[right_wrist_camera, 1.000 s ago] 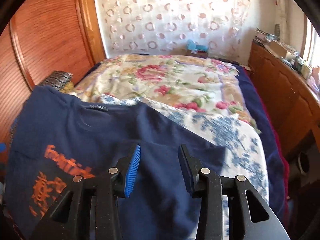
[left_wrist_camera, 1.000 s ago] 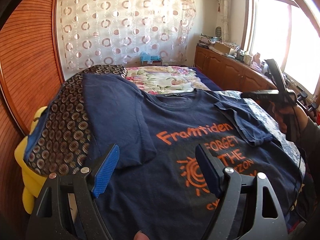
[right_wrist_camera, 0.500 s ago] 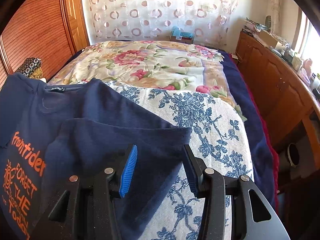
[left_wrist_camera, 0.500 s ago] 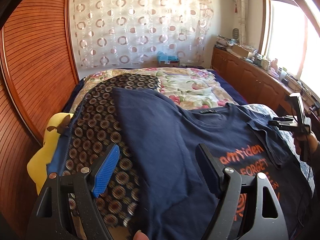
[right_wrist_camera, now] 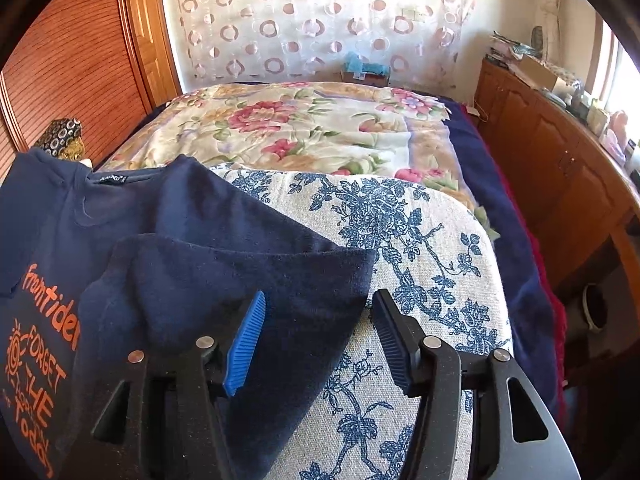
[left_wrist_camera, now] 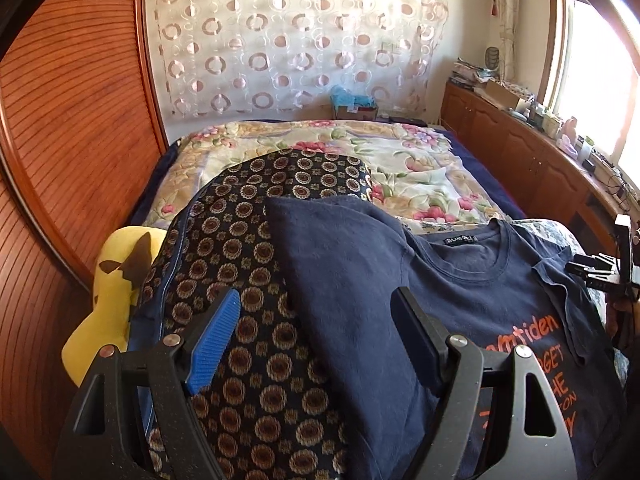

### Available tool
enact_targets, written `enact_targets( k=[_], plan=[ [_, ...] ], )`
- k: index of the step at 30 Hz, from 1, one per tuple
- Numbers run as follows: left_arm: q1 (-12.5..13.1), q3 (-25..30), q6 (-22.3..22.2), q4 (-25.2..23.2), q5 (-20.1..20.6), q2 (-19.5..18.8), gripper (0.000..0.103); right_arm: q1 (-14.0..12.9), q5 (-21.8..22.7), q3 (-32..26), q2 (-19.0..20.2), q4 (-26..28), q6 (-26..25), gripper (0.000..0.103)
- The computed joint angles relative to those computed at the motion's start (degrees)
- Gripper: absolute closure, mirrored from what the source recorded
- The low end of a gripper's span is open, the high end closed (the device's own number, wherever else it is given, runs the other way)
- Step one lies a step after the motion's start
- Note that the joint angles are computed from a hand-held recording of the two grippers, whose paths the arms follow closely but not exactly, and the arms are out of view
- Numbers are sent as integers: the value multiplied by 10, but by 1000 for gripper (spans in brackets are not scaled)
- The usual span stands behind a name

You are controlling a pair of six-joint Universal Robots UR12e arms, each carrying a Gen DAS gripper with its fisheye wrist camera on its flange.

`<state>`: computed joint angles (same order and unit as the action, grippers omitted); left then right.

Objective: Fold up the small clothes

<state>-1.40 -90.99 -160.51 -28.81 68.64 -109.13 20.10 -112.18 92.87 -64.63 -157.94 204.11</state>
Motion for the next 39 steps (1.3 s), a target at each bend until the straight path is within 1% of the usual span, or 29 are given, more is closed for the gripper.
enact_targets(
  k=[1,2,4,6,8,11,13,16,21,24,25,26,27,29,32,34,36,39],
  plan=[
    [1,5,0,-8,-7,-3,30,1,-3,-1,0,3,0,44],
    [2,12,-3,-18,-13,-6,32,0,-2,0,0,3,3,43],
    [4,23,-10,-30,-23,-12,33,-1,2,2,-2,0,5,42],
    [5,35,-10,-44,-36,-19,41,0,-2,0,-2,4,6,42],
    [5,47,-13,-56,-41,-27,47,1,-4,0,-2,6,7,41],
    [5,64,-19,-71,-45,-38,54,0,-3,0,-2,7,8,40],
    [3,71,-24,-71,-37,-43,57,0,-3,0,-3,7,7,40],
    [3,81,-34,-80,-37,-51,58,0,-3,0,-3,7,7,40],
    [2,86,-29,-85,-33,-56,58,0,-3,0,-3,8,8,40],
    [1,88,-26,-86,-39,-57,58,0,-3,0,-3,8,8,40],
    [2,87,-24,-85,-45,-57,61,0,-3,0,-3,8,8,40],
    [2,88,-20,-86,-52,-57,66,0,-3,0,-3,8,8,40],
    [2,88,-16,-86,-55,-57,68,0,-3,0,-3,8,8,40],
    [0,85,-12,-76,-54,-56,85,0,-3,0,-3,8,8,40],
    [-3,81,-5,-61,-46,-54,94,0,-3,0,-2,9,8,40],
    [-4,76,-3,-46,-42,-52,96,0,-3,-1,-2,9,8,40],
    [-4,73,-3,-41,-41,-51,97,0,-3,0,-2,9,8,40],
    [-4,67,-5,-32,-48,-47,97,0,-3,-1,-2,9,8,39]
  ],
)
